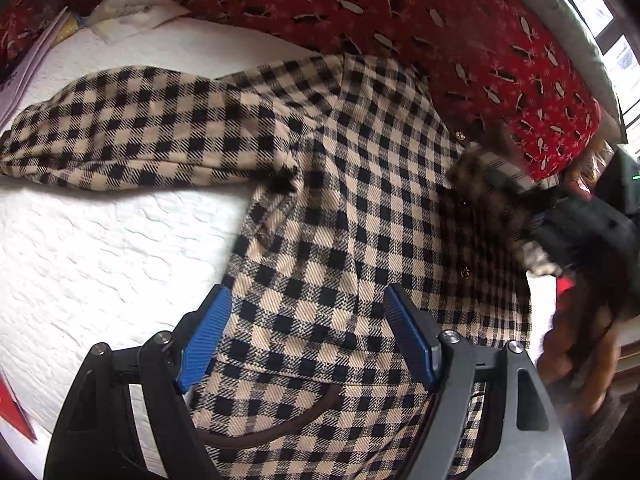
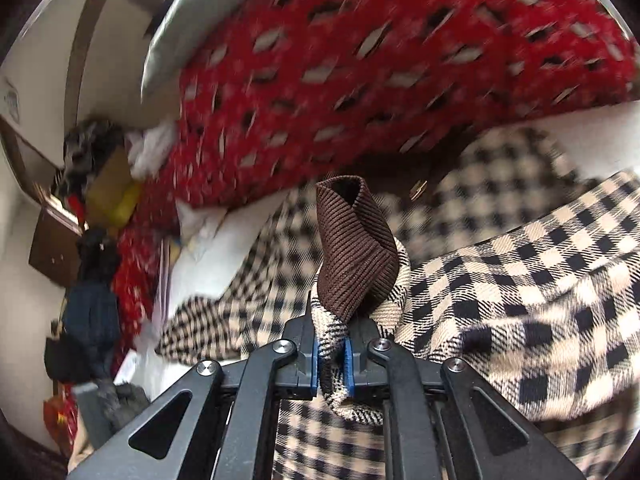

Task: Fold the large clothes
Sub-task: 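Take the brown cuff with the left tool while the right tool releases it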

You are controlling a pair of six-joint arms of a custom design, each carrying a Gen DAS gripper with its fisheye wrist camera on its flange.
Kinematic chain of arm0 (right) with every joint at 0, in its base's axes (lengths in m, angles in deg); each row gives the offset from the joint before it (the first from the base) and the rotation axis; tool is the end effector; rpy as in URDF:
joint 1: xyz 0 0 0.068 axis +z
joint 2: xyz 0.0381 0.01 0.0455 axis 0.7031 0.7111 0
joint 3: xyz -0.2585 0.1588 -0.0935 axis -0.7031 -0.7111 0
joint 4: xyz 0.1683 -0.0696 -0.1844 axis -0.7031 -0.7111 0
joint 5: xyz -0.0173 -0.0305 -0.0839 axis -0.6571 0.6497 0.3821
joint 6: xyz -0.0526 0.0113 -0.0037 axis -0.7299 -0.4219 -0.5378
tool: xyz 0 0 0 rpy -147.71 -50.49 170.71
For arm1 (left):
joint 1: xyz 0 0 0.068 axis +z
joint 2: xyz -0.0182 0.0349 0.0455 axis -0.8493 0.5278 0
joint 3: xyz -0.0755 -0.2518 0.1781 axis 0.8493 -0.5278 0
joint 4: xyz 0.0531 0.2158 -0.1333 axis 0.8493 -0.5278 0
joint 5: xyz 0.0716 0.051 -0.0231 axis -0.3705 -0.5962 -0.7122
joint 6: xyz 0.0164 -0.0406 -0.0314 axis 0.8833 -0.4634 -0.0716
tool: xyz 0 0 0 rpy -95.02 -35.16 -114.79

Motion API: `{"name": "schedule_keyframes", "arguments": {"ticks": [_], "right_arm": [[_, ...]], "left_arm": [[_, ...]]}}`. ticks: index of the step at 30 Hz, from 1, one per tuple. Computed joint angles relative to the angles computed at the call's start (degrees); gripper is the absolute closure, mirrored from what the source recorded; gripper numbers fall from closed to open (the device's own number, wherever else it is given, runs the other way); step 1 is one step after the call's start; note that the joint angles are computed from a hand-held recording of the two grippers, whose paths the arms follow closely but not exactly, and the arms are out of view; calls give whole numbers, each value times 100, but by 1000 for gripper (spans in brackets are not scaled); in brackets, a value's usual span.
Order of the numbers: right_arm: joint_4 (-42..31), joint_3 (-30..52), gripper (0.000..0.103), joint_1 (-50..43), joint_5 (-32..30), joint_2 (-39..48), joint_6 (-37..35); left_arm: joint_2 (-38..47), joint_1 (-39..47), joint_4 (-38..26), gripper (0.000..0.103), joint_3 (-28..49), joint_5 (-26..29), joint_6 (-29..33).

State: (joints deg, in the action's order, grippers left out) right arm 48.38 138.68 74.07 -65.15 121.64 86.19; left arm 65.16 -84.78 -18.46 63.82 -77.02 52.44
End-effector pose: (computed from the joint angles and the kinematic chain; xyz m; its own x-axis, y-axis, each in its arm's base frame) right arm 0.3321 0.1948 0.2074 -0.8686 0.3343 -0.3659 0.0608 0.8045 0.5908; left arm 0.2934 -0.1521 0.1818 -0.9434 -0.0546 -0.3271 0.0504 0.9513 -0.3040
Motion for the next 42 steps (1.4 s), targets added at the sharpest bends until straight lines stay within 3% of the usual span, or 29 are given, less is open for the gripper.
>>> {"name": "schedule_keyframes", "arguments": {"ticks": [3,5,8,11,14,19,20,21,22,25,29,35,39,42], "right_arm": [[-367,339,74,299,-278,662,98],[-353,228,74,343,-762,831,225],[488,-684,73,317,-854,175,263],[832,-1633,61,-2,-732,-865,171],[871,-2453,57,-580,-822,-1818,164],[363,-3246,57,-1904,-1311,-2990,-250],[226,-3357,57,-2298,-1490,-3164,-421],[230,-3459,57,-2508,-1564,-3264,-462],[281,-3549,57,-2689,-1634,-3333,-459],[234,-3782,57,-3597,-2025,-3591,-680],[516,-3947,57,-4249,-2447,-3321,-714],[1457,-3723,57,-3787,-2046,-2165,-413],[1238,-3041,57,-3226,-990,-1366,-694],[1096,-2551,57,-3101,-1058,-736,-820]], "left_arm": [[45,-5,-43,25,90,61,9],[188,-65,-85,25,228,177,2],[509,-262,-85,25,515,328,-69],[1058,-499,-273,25,1010,585,-207],[1644,-697,-355,25,1536,760,-587],[2082,-955,-248,27,2231,235,-1313],[2096,-994,-191,35,2307,62,-1394],[2135,-1020,-147,82,2374,-159,-1344],[2163,-1026,-295,95,2509,-259,-1235],[1786,-938,-165,97,2277,-1083,-1247],[1318,-554,-161,98,1972,-1964,-1252],[1346,-56,-246,98,1851,-1408,-1158],[1367,-108,-223,98,1855,-1390,-1130],[1338,-166,-137,98,1813,-1357,-1091]]}}
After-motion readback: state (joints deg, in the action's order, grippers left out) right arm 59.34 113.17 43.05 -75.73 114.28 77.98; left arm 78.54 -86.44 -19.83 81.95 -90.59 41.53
